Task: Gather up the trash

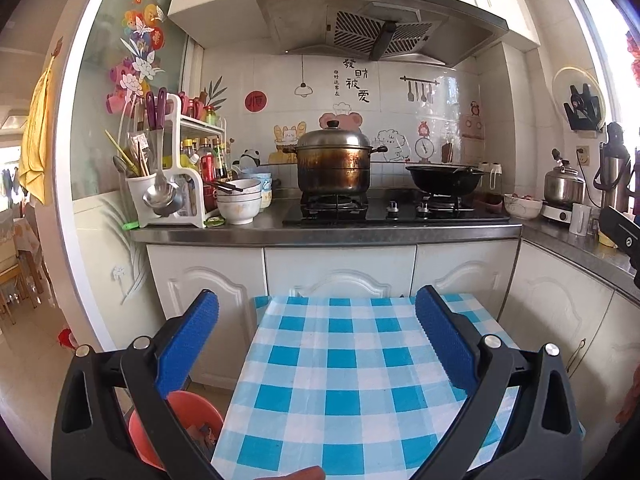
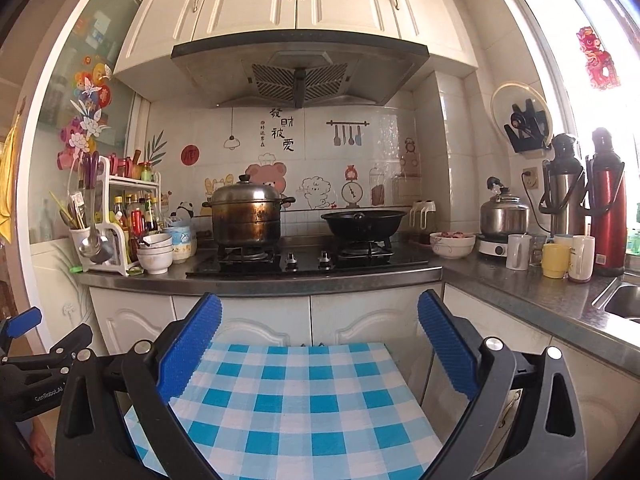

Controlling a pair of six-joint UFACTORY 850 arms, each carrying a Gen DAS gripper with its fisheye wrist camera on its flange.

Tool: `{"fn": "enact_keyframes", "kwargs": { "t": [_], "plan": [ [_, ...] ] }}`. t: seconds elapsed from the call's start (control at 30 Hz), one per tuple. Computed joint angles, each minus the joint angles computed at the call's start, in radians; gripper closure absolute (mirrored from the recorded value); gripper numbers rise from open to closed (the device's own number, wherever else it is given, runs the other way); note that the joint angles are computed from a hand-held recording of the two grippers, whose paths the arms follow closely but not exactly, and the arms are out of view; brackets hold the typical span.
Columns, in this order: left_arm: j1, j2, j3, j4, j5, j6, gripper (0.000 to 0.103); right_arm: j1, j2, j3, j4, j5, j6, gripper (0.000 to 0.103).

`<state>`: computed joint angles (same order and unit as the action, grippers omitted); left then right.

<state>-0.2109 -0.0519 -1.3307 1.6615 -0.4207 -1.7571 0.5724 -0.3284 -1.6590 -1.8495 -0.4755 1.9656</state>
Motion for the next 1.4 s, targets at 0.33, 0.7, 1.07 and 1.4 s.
{"fn": "enact_keyframes", "kwargs": {
  "t": [0.33, 0.7, 1.07, 1.4],
  "plan": [
    [-0.023, 0.037, 0.014, 0.095, 0.000, -0.073, 0.004, 0.009, 0.070, 0.072, -0.126, -0.076, 0.148, 0.005],
    [-0.033, 0.053, 0.017, 0.174, -0.005, -0.146, 0.004, 0.009, 0.120, 0.124, -0.182, -0.150, 0.224, 0.005],
    [-0.037, 0.052, 0.012, 0.179, 0.010, -0.140, 0.004, 0.001, 0.138, 0.145, -0.200, -0.181, 0.258, 0.005],
    [-0.033, 0.049, 0.013, 0.200, 0.024, -0.171, 0.004, -0.003, 0.137, 0.147, -0.188, -0.184, 0.251, 0.005]
  ]
}}
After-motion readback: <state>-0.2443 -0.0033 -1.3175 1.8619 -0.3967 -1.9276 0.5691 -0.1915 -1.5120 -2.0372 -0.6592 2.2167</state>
